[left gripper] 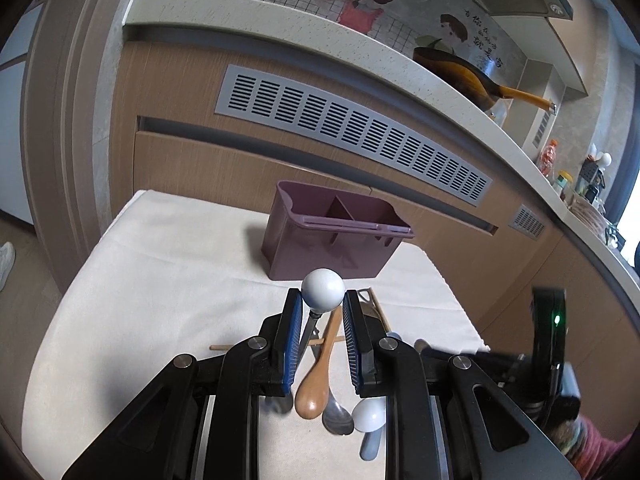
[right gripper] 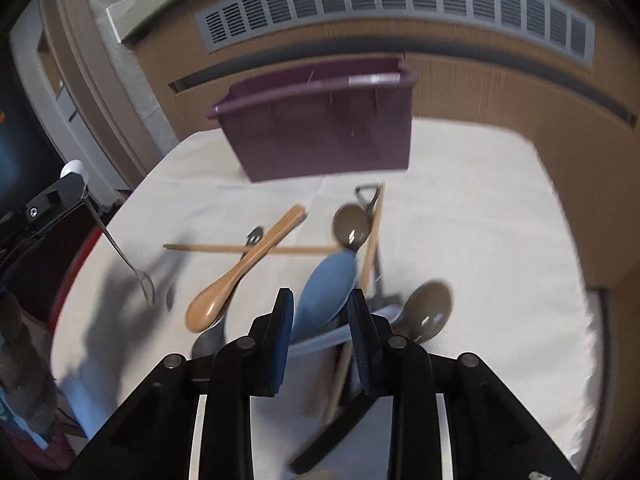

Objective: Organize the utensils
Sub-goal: 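Close left tool on the white ball-tipped spoon handle and lift it, then grasp the blue-grey plastic spoon with the right tool and lift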

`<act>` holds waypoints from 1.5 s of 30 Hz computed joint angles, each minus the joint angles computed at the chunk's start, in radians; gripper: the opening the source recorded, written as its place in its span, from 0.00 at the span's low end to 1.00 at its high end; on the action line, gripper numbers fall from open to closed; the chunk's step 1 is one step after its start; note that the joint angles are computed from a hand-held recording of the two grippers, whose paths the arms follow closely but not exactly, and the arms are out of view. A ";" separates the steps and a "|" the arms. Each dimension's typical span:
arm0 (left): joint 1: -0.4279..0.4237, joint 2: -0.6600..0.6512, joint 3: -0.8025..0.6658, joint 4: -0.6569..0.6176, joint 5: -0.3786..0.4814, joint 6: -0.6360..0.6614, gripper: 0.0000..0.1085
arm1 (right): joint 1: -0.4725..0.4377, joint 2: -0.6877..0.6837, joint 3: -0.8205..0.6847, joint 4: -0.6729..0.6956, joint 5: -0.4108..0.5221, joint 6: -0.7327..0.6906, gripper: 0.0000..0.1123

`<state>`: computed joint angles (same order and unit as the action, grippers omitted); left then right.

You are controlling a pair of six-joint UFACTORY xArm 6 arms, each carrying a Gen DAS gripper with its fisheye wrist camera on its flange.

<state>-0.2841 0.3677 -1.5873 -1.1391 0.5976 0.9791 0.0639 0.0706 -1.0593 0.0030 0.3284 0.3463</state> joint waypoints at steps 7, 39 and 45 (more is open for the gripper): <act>0.019 0.012 -0.003 -0.015 0.021 -0.006 0.20 | 0.018 0.108 -0.095 -0.073 0.042 0.141 0.27; 0.045 0.054 -0.042 0.007 0.022 -0.091 0.20 | 0.053 0.310 -0.394 -0.443 0.287 0.444 0.38; 0.070 0.099 -0.082 0.170 -0.006 -0.261 0.20 | 0.052 0.293 -0.357 -0.403 0.204 0.253 0.07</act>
<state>-0.2145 0.4671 -1.6695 -0.9696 0.5918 0.7176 0.1163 0.3631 -1.4161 -0.4002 0.5329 0.5994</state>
